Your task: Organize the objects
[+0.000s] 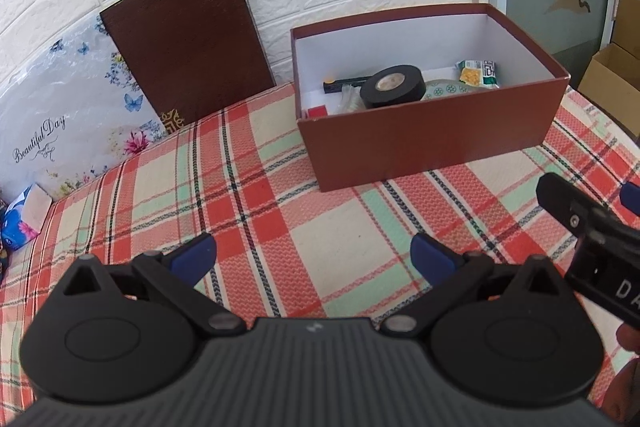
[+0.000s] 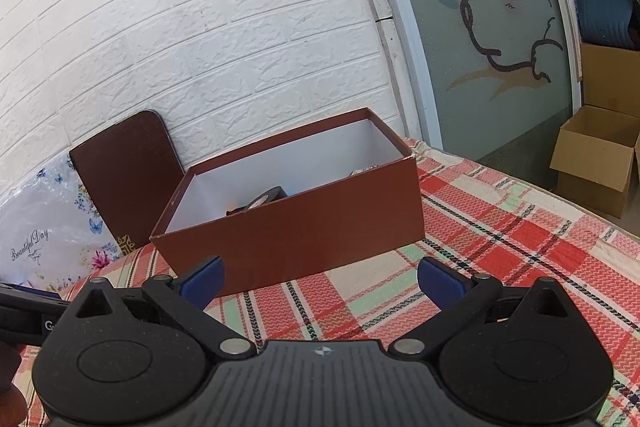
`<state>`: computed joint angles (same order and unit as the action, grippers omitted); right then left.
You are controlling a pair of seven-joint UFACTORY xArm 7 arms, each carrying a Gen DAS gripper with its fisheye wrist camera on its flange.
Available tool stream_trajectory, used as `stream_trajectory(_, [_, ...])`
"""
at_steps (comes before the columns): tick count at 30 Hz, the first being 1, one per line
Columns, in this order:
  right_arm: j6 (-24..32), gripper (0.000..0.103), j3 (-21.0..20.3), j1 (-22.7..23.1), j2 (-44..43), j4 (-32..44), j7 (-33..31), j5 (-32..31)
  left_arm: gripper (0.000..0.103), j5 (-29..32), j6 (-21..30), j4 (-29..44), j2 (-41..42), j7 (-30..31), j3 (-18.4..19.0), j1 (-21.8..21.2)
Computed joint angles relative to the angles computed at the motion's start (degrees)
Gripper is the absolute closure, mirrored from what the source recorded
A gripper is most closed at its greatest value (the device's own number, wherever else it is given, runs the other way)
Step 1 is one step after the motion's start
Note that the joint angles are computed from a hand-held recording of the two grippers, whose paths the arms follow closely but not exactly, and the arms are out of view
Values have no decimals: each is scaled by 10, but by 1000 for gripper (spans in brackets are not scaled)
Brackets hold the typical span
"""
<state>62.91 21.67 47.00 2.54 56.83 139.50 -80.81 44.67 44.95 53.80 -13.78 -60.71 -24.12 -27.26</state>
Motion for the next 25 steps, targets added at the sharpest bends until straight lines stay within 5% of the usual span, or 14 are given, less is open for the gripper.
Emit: stream_trajectory(25, [10, 1, 8, -16, -26, -30, 34, 3, 0, 47, -12, 17, 12, -32, 1, -17])
